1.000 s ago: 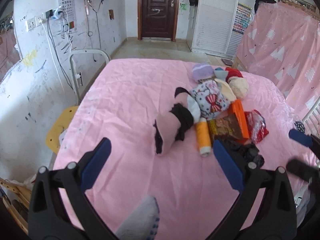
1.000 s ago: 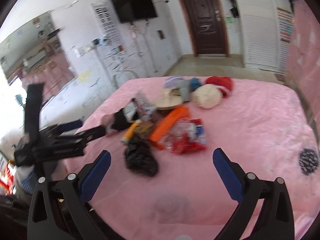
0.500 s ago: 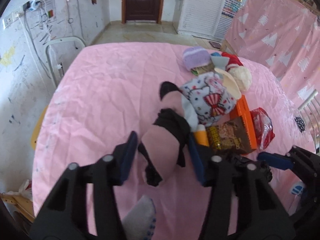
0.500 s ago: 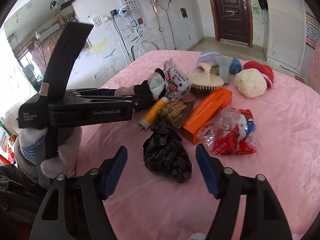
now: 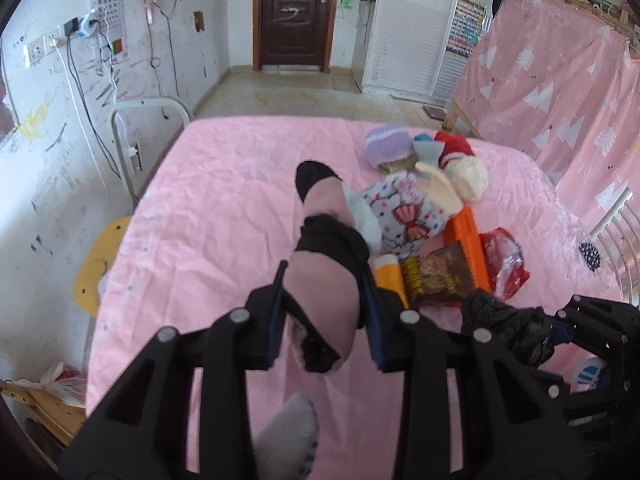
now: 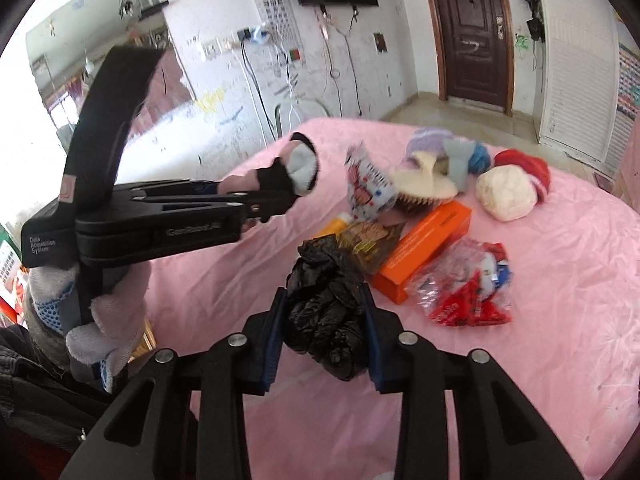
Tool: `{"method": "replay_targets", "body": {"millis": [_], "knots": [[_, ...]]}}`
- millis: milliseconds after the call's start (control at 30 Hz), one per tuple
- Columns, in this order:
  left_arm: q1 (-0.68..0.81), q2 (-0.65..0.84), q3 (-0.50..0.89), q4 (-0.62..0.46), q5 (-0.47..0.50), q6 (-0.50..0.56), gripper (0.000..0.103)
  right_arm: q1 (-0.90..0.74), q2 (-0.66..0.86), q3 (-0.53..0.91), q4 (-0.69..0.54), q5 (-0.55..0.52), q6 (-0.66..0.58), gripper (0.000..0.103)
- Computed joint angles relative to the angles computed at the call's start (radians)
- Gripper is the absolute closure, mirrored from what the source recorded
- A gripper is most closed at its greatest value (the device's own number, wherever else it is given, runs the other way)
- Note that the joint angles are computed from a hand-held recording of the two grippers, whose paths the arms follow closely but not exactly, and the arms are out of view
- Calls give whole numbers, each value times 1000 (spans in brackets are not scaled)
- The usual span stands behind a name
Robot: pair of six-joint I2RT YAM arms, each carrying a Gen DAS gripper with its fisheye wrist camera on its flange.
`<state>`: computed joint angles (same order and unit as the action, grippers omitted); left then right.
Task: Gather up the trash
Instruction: 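Grasp the pink-black sock with the left tool while the right tool grasps the black bag, then carry sock and black bag to the orange bin and open both tools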
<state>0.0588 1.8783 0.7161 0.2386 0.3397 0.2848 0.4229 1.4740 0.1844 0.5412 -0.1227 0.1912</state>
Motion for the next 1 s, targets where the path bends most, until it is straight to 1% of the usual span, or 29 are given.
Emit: {"method": "replay_targets", "body": {"millis": [100, 200, 267, 300, 333, 367, 467, 533, 567, 600, 633, 700, 833, 900, 1000], "knots": [[-24, -87, -49, 9, -3, -10, 71, -66, -156, -66, -42, -25, -15, 79], [-83, -168, -88, 11, -16, -29, 71, -197, -399, -124, -189, -83, -70, 79], [-125, -207, -102, 3, -30, -41, 71, -310, -504, -141, -259, -138, -125, 79], [-159, -229, -109, -2, -46, -48, 71, -375, -557, -148, -298, -173, -152, 79], [-185, -244, -113, -5, -59, -55, 71, -446, -627, -151, -363, -216, -183, 79], [-214, -260, -116, -10, -72, -63, 71, -559, -691, -151, -427, -285, -229, 79], [-311, -299, -115, -25, -108, -85, 71, -757, -774, -146, -525, -395, -307, 78], [-378, -311, -96, -46, -122, -105, 71, -935, -793, -137, -592, -496, -404, 78], [-410, -313, -87, -55, -123, -117, 71, -1053, -785, -121, -637, -559, -479, 78], [-443, -310, -71, -69, -119, -129, 71, -1170, -746, -102, -661, -616, -558, 78], [-479, -304, -51, -85, -113, -140, 71, -1281, -678, -80, -665, -666, -635, 78], [-537, -288, -19, -108, -98, -155, 71, -1436, -559, -48, -654, -723, -746, 78], [-677, -225, 60, -144, -93, -189, 71, -1672, -260, 47, -584, -777, -908, 78], [-743, -188, 99, -151, -103, -205, 71, -1738, -157, 71, -552, -786, -959, 78], [-846, -128, 167, -170, -127, -245, 70, -1832, -5, 126, -540, -796, -1054, 78]]}}
